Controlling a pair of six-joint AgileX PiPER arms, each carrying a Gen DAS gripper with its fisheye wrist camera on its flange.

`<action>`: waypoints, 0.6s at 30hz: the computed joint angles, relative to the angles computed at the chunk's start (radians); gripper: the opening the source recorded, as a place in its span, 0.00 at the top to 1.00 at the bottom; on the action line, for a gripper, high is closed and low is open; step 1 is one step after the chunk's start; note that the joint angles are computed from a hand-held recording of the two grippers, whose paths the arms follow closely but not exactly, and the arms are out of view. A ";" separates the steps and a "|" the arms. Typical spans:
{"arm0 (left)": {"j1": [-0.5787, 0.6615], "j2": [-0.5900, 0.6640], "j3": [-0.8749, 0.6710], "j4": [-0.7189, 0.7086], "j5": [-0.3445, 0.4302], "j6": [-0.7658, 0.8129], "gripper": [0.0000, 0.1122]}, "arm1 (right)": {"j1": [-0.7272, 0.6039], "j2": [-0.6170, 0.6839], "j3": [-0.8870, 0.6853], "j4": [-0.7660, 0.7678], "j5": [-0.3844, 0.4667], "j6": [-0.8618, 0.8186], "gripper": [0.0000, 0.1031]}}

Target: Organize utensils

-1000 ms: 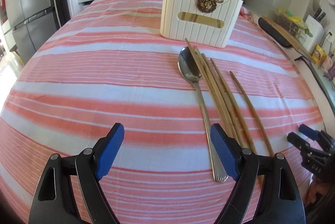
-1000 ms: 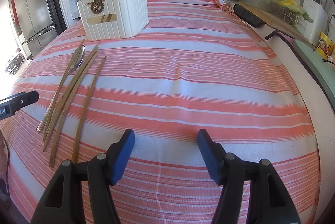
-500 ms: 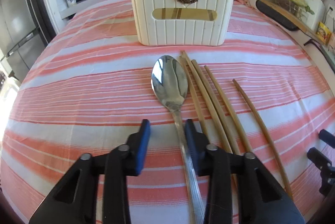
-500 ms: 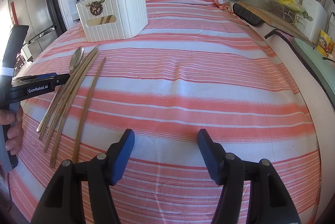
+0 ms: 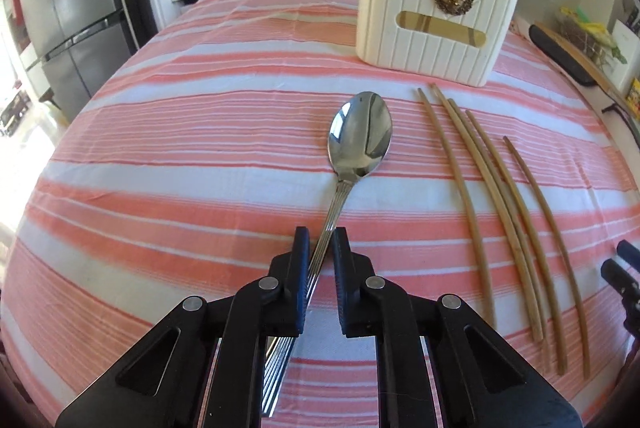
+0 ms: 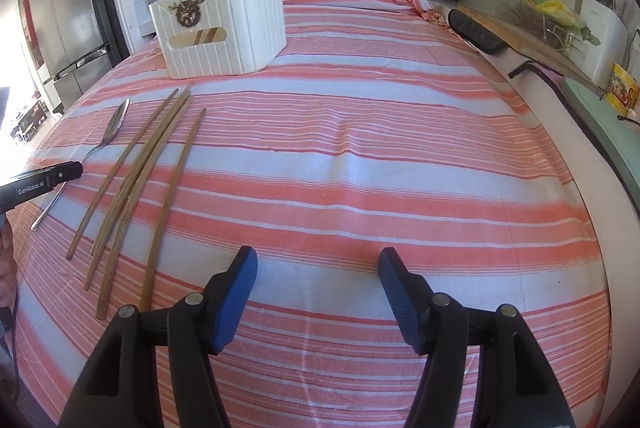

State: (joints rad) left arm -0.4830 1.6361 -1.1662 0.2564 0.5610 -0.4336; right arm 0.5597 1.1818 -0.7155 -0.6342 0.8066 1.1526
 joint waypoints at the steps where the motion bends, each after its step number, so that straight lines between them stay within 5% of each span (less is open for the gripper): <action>1: -0.003 -0.013 0.017 0.018 -0.003 -0.024 0.90 | 0.018 -0.005 -0.005 0.000 -0.016 -0.007 0.37; 5: -0.004 -0.053 0.061 0.005 0.002 -0.043 0.91 | 0.038 0.025 -0.066 0.153 -0.134 -0.183 0.39; 15: 0.030 -0.138 0.129 -0.200 0.024 0.145 0.91 | 0.075 0.180 -0.185 0.171 -0.048 -0.270 0.94; 18: 0.059 -0.162 0.155 -0.282 0.017 0.231 0.89 | 0.068 0.150 -0.172 0.143 0.022 -0.202 0.94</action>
State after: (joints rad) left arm -0.4244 1.4736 -1.0114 -0.0253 0.5775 -0.2022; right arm 0.6280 1.3322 -0.8873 -0.4908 0.8290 0.9504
